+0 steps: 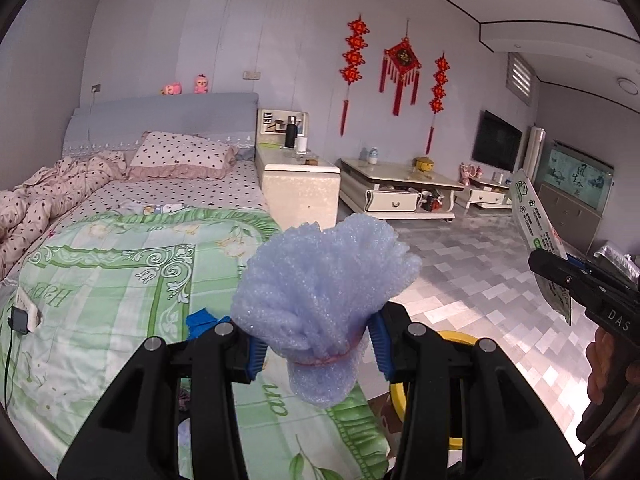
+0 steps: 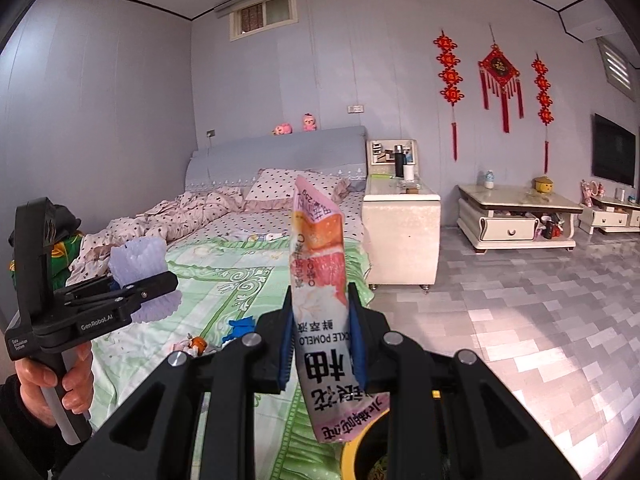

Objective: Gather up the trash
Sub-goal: 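Carry both items to the yellow bin and open both tools to drop them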

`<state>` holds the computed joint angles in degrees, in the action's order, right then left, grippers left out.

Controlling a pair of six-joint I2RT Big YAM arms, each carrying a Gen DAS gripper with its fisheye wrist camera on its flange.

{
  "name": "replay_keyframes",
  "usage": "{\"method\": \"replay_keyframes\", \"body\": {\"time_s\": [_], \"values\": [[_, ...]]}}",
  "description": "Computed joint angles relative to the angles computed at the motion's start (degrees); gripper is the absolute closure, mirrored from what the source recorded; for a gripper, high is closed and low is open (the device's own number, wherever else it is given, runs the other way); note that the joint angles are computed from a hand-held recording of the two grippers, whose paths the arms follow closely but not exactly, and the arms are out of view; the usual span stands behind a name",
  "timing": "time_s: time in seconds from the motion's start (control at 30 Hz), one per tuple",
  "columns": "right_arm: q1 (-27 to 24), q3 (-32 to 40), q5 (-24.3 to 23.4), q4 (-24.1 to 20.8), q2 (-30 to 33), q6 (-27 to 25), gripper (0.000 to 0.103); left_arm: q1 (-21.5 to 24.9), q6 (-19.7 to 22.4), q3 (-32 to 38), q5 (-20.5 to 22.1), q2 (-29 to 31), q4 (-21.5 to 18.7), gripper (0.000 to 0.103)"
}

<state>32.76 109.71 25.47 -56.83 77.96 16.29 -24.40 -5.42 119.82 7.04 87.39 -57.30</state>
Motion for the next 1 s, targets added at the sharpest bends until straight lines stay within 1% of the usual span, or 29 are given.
{"method": "replay_keyframes", "body": {"time_s": [0.1,0.23,0.37,0.5,0.8,0.87,0.93,1.0], "values": [[-1.7,-1.2,0.8,-0.6,-1.5,0.9,0.081,-2.9,0.1,2.2,-0.1,1.7,-0.6,0.062],[-3.8,-3.6,1.4,-1.6,-3.4,2.4,0.081,-5.9,-0.2,6.3,0.5,5.5,-2.2,0.062],[-6.1,-6.1,0.6,-2.7,-4.4,4.5,0.081,-8.3,-0.2,7.1,1.1,7.9,-2.4,0.062],[-8.8,-9.7,-1.4,-3.1,-5.4,6.8,0.081,-9.6,0.3,8.1,2.2,11.0,-3.0,0.062],[-14.6,-17.1,-7.0,-3.8,-6.7,11.2,0.081,-11.4,0.0,6.4,4.8,16.7,-2.7,0.061],[-15.8,-18.3,-8.5,-4.0,-6.4,12.1,0.081,-11.7,0.1,5.3,5.3,17.4,-2.4,0.061],[-16.5,-19.5,-9.1,-4.0,-6.4,12.5,0.081,-12.1,0.6,4.1,5.0,17.9,-1.8,0.061],[-17.3,-20.4,-10.3,-4.0,-6.2,13.2,0.081,-12.4,0.8,3.9,5.7,18.8,-2.1,0.060]]}}
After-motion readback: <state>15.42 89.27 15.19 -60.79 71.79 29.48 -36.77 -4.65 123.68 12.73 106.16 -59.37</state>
